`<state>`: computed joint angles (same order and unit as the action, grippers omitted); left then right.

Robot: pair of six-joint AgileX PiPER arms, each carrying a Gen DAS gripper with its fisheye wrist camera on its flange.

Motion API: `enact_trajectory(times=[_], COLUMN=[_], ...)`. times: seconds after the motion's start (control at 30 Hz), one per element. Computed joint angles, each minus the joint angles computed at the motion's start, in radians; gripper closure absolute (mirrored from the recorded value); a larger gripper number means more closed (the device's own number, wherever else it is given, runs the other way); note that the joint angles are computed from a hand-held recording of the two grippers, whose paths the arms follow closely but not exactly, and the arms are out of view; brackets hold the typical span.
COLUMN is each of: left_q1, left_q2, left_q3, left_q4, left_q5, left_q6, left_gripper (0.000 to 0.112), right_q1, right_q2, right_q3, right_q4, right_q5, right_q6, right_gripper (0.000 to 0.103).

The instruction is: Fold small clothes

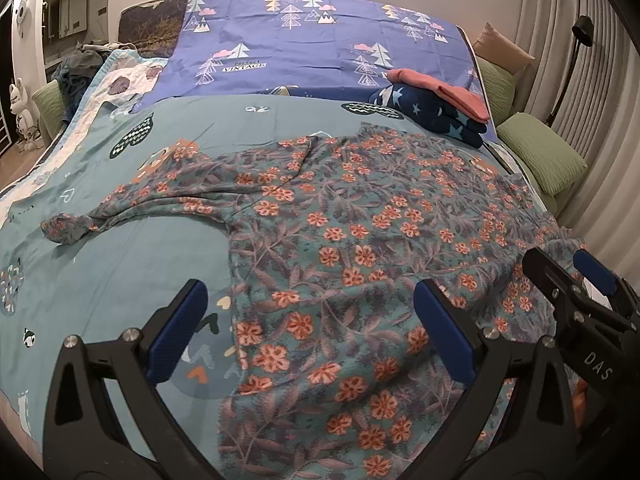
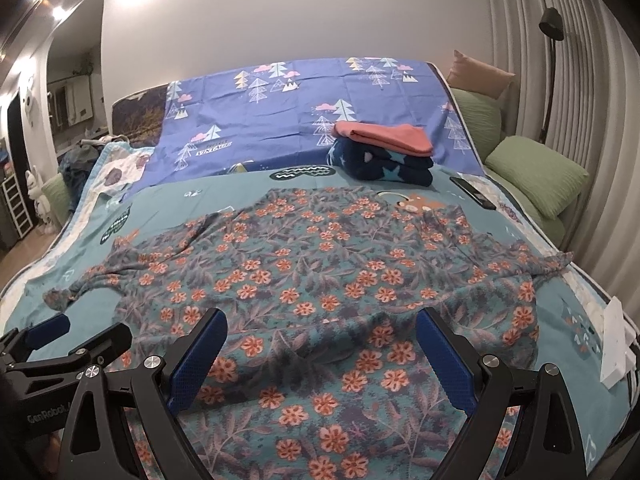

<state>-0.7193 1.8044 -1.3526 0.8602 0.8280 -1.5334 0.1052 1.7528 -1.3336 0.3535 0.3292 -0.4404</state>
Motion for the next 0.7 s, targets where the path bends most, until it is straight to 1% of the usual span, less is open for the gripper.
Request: enact_trajectory(times=[0.13, 0.27, 0.33, 0.43, 0.7], left_q1=[0.028, 0.06, 0.067, 0.08, 0.114], left_q2=[-0.021, -0.063, -0.071, -0.076, -0.078], left_q3=[0.035, 0.108, 0.123, 0.132, 0.137], left_q4=[-0.012, 0.025, 0.037, 0.035, 0.017], left_q5=[-0.044, -0.105, -0.105, -0.091, -0.088], left_q6=[-0.001, -0.085, -0.105, -0.103, -0.083], left_gripper=[0.01, 0.01, 0.01, 0.01, 0.01], right_q1=[-0.002, 0.005, 0.011, 0.024, 0.048], right_q2=[0.013, 0.038, 0.052, 0.068, 0.098], right_q3=[-0.016, -0.053, -0.073, -0.096, -0.129], right_q4=[0.043, 0.057, 0.065, 0.068, 0.066], right_q5=[0.019, 0.042, 0.054, 0.066, 0.089], right_q6=[-0.041, -0.067, -0.075, -0.085, -0.093], right_gripper=[0.006, 0.006, 0.006, 0.006, 0.006])
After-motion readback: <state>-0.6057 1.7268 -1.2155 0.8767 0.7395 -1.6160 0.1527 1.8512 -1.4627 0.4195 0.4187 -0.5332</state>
